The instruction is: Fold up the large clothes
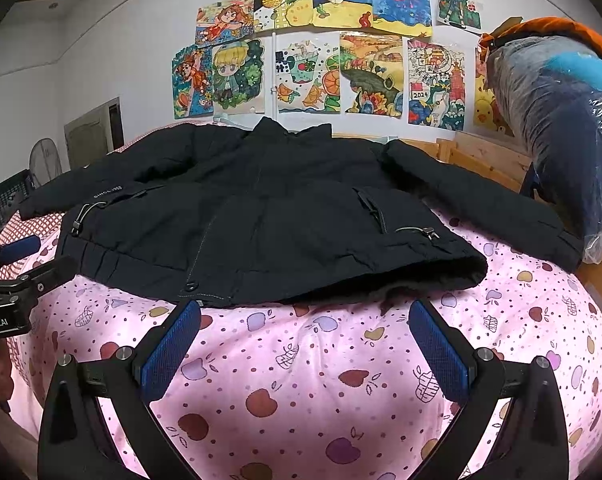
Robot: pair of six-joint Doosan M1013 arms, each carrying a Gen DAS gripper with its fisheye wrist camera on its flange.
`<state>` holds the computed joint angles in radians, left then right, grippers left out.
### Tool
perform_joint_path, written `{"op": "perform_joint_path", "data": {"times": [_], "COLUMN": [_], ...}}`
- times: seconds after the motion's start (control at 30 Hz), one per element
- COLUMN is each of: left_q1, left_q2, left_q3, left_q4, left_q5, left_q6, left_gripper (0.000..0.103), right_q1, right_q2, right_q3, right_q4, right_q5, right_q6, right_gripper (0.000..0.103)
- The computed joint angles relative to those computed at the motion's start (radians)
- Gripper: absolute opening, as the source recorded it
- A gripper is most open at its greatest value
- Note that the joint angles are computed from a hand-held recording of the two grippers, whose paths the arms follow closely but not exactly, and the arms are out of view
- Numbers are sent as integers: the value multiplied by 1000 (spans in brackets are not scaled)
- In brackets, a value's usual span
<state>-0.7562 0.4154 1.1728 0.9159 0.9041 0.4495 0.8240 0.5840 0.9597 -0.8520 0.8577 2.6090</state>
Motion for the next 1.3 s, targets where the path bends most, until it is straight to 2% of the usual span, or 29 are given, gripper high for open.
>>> {"op": "perform_joint_path", "data": {"times": [0.9, 1.07, 1.13, 1.3], "left_q1": [4, 12, 19, 21], "left_q2": [7, 35, 46, 106], "left_q3": [-10, -74, -105, -230], "left_q4": [3, -43, -67, -86], "left_q5": [12, 45, 43, 90], "left_q6": [28, 99, 146, 272], "left_gripper": [103, 103, 103, 103], "right_q1": [-7, -13, -18, -46], "right_q2": [-10, -15, -24, -53], "right_q3": [17, 7, 13, 33], "right_q4": [9, -3, -22, -53], "right_q5": [-16, 25, 40, 97], "right_q6": [3, 28, 66, 188], "right_gripper": [102, 102, 102, 102]}}
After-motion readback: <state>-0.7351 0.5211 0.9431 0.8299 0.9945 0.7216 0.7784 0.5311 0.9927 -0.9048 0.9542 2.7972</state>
